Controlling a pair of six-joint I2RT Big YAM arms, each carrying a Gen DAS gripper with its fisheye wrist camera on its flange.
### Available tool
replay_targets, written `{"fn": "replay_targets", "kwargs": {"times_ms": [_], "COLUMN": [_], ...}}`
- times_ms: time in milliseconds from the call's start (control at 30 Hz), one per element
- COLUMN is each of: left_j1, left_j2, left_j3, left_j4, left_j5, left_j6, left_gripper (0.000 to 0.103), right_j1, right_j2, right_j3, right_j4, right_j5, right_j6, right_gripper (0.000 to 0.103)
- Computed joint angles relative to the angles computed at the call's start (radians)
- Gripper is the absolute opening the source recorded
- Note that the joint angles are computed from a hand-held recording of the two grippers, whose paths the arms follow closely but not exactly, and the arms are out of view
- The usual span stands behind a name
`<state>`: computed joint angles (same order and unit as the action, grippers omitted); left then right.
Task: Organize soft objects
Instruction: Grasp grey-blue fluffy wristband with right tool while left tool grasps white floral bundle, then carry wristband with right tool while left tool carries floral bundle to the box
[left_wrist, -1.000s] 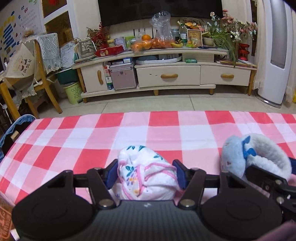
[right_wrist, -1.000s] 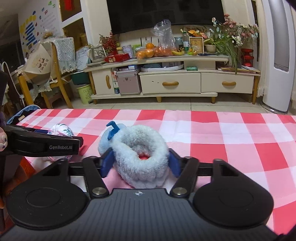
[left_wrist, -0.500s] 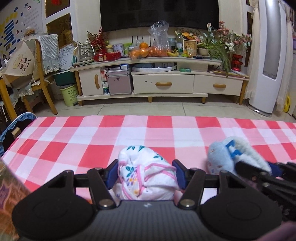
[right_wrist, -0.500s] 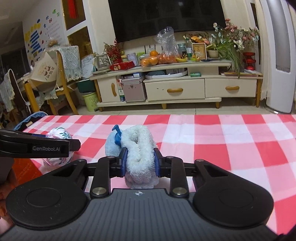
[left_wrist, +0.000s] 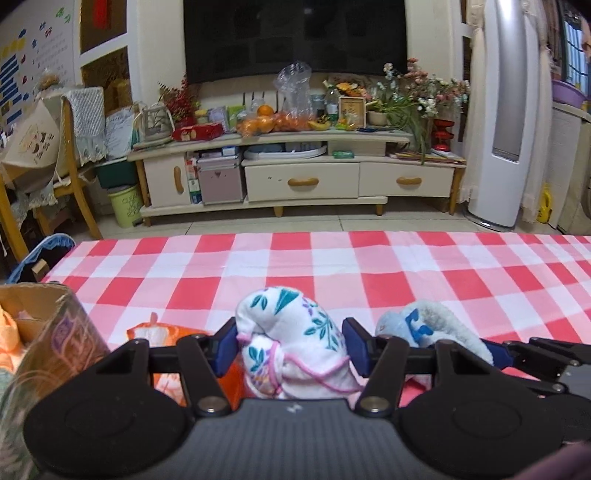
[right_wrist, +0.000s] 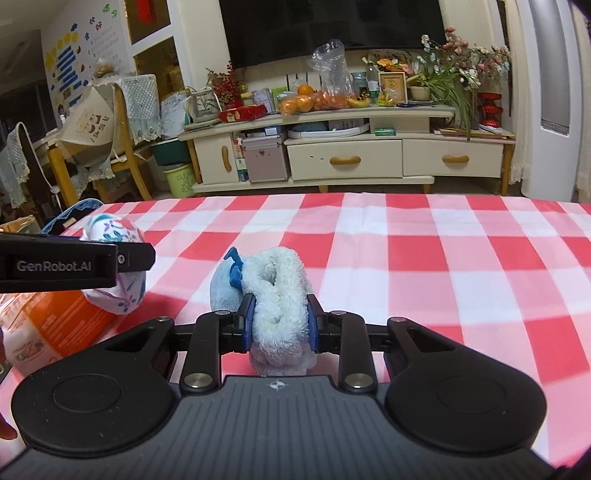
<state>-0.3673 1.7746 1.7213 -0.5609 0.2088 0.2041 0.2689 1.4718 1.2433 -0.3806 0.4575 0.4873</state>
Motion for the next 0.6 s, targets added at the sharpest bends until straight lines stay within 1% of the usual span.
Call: {"fn": "replay_targets", "kwargs": {"times_ms": [167,367,600], "left_j1": [0.011,0.025,0.047], "left_j2": [-0.065,-0.124,-0.173], "left_j3": [-0.075,-0.137,-0.182], "left_j4": [0.027,0.044,0.035], "left_j5": [0.033,0.062,0.1], "left_j6": [0.015,0.019,0.022], "left_gripper": [0.059,0.059,0.059], "right_j1": [0.031,0.061,0.108], "right_j2": [-0.036,-0.083,-0.13], "right_j3": [-0.03,-0.066,-0.093], "right_j4": [-0.025,-0.046,-0.063], "right_j5": [0.038,0.078,0.137], "right_j6": [0.045,0.1,0.13], "right_gripper": [0.033,0.033,0.033]}}
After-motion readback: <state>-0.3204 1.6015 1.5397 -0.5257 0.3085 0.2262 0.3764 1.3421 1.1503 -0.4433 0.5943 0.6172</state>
